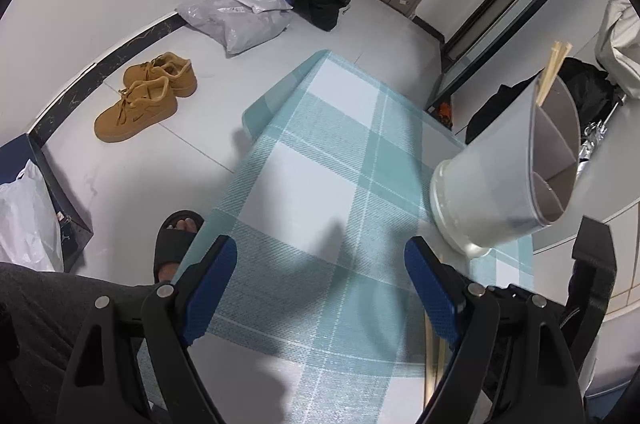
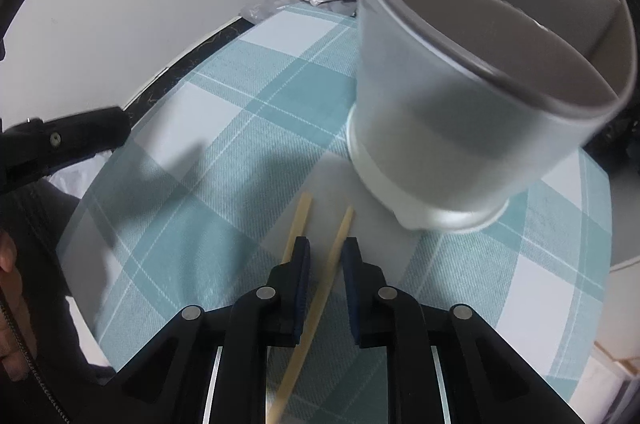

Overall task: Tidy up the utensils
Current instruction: 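Close the right gripper on a loose wooden chopstick, then lift the chopstick off the cloth and carry it toward the holder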

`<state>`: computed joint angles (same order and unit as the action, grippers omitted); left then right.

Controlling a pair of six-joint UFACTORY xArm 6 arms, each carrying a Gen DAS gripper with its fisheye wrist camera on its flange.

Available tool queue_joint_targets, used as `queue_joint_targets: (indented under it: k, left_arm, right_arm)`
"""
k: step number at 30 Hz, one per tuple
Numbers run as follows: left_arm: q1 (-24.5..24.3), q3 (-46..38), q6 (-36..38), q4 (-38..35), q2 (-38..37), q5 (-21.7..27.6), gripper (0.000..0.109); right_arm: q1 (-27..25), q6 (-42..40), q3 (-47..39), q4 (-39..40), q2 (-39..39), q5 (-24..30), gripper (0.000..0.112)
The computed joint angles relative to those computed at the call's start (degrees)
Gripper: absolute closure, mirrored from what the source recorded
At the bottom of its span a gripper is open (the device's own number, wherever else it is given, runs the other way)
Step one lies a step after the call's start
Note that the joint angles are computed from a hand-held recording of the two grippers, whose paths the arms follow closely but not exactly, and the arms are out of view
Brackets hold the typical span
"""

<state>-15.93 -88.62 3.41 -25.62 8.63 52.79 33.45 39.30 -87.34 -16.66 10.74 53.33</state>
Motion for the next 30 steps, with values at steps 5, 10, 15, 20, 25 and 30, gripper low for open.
queue_joint_targets:
  k: [5, 10, 15, 20, 25, 30]
  left_arm:
    - [0.29, -0.14, -1.72, 1.58, 0.5, 0.26, 0.026]
    - [-0.26, 0.0, -2.41, 3.06, 0.54, 0.25, 0.026]
    - [-1.33, 0.7, -1.92, 5.63, 0.01, -0.24, 0.026]
    - [-2.49, 1.63, -1.46, 7.52, -0.59, -0.55, 0.026]
    - [-4.03, 4.07, -1.59, 10.9, -2.42, -3.15, 0.026]
    - [-4.99, 4.05, -2.47, 13.23, -2.52, -2.57, 0.026]
  right_arm:
    - [-0.65, 0.22, 1.06, 1.19, -0.47, -1.98, 0.103]
    - [-0.63, 2.44, 3.56, 1.65, -1.87, -6.05, 0.108]
    - [-1.31, 8.35, 12.69, 1.19, -9.97, -13.29, 0.108]
    - [-3.66, 17.06, 21.67, -1.08, -18.19, -21.4, 0.108]
    - [-5.73, 30.3, 28.91, -9.8, -25.2, -27.24, 0.108]
    - [-7.17, 42.1, 35.19, -19.31, -32.0, -30.56, 0.108]
